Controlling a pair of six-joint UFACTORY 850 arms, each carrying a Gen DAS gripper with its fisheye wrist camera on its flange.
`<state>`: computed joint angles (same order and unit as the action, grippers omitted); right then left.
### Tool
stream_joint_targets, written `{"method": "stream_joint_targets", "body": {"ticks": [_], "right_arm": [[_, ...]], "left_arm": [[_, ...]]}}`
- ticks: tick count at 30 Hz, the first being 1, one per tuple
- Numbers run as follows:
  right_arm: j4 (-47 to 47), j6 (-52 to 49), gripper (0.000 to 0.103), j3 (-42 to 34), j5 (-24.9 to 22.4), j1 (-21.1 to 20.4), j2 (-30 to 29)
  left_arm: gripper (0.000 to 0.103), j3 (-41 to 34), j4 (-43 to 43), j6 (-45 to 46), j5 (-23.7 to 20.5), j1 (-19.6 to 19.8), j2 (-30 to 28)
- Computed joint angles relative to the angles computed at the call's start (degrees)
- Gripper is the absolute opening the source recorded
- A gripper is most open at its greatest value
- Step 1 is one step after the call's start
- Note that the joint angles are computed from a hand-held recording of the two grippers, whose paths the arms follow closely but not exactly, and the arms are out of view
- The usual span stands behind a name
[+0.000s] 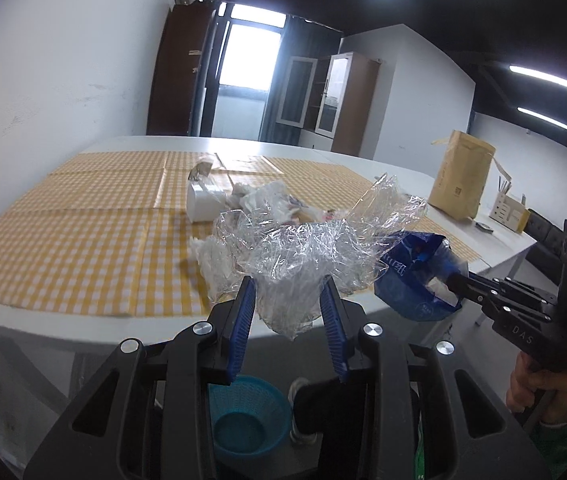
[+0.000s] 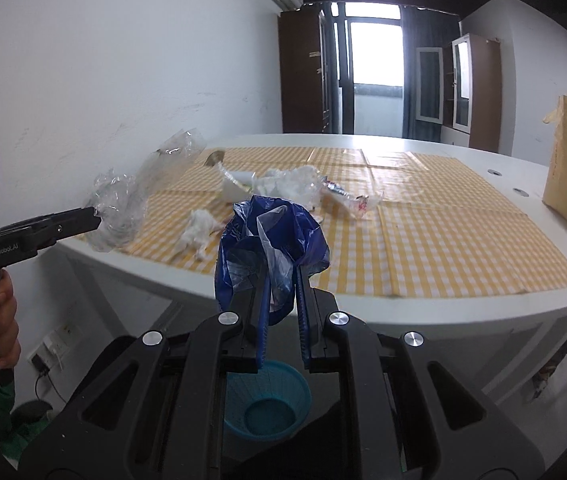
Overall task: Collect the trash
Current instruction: 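Carry the plastic wrap and blue bag down over the blue wastebasket with both tools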
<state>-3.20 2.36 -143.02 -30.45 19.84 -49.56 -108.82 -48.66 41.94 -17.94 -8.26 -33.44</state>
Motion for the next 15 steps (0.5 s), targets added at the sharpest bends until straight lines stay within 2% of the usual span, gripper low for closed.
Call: {"method": "stream_joint_targets", "body": {"ticks": [3,7,11,15], "right_arm": [[2.1,-2.7,0.011,7.9,2.3,0.5,4.3],[3.3,-5.6,0.011,17.0,3.8,1.4,9.0],[9.0,-9.2,0.011,21.4,2.7,1.4,9.9],[9.7,-9.0,0.011,20.8,0.7,1.5,7.8]], "left_arm": [[0.033,6.5,-7.8,8.7,0.6,0.6,3.4],[0.033,11.6,-10.4,11.7,-1.4,1.8,5.5],[0.033,13.2,-5.0,9.2,-2.9,1.9,5.0],[0.033,11.2,0.9,3.3,-5.1,2.1,1.7]]}}
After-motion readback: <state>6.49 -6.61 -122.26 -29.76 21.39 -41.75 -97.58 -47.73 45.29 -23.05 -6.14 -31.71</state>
